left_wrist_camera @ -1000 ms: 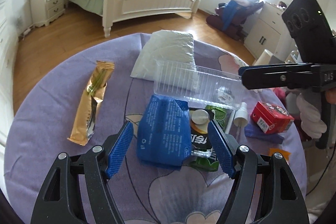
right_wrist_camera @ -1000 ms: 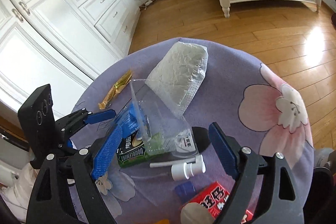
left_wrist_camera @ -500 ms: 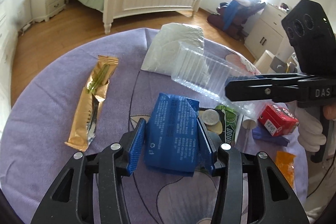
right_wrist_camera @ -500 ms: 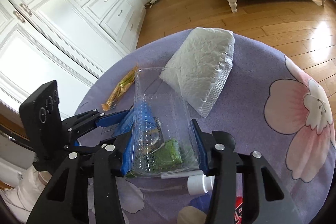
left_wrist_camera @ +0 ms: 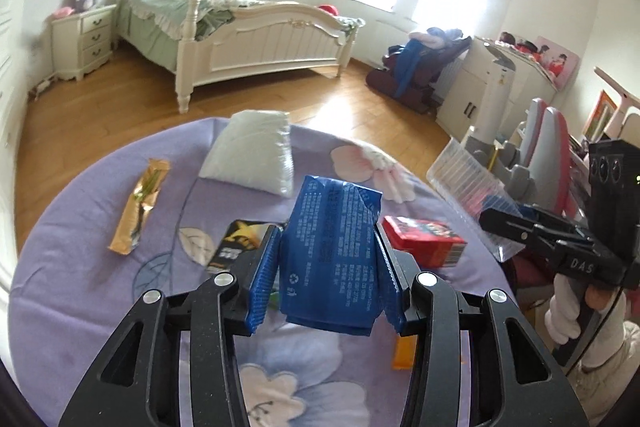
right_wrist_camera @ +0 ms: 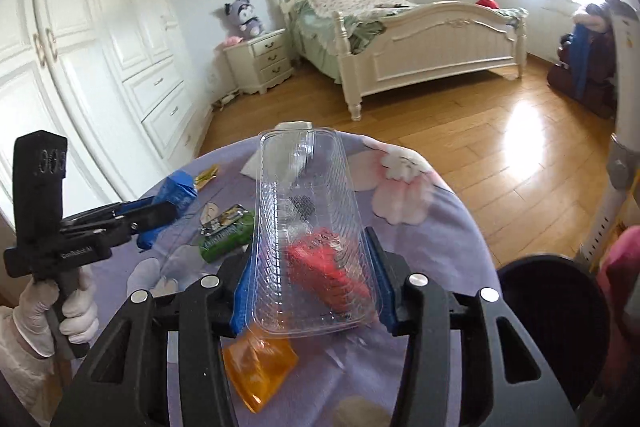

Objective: Collect trash
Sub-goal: 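Grasp the clear plastic tray with the right gripper while the left grasps the blue wrapper, then carry both over the black bin and open both grippers to drop them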

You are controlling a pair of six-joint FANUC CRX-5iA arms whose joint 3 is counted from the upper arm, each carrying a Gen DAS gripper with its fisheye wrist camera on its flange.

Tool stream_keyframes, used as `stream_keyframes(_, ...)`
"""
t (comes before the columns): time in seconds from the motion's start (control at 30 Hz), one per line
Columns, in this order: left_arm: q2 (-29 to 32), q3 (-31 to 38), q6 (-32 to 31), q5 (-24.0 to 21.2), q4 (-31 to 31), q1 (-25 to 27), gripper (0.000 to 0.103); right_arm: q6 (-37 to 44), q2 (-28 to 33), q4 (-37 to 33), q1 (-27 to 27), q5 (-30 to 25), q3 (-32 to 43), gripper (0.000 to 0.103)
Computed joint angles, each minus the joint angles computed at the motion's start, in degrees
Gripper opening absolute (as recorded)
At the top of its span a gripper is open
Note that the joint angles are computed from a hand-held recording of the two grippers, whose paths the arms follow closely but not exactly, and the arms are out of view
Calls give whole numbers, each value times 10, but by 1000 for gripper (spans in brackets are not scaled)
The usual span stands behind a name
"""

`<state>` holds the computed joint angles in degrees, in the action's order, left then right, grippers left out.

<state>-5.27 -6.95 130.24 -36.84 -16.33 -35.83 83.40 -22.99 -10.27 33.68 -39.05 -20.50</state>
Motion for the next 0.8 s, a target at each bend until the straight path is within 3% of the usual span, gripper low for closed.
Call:
stream_keyframes(0.17, 53, 63, -16, 25, 2, -44, 46, -91, -87, 70, -44, 42, -95, 47)
stream_keyframes(0.27, 92, 103, -27, 41, 9, -67, 46, -184, -121, 169, -47, 61, -153, 47)
stream_keyframes(0.57, 229, 220, -121, 54, 105, -104, 46, -142, -123, 116, -147, 59, -175, 48)
stream_keyframes(0.73, 296, 268, -176, 46, 179, -111, 46, -154, -114, 124, -172, 64, -188, 48)
stream_keyframes(0.8, 316, 284, -190, 41, 197, -113, 46, -118, -98, 90, -197, 62, -178, 48)
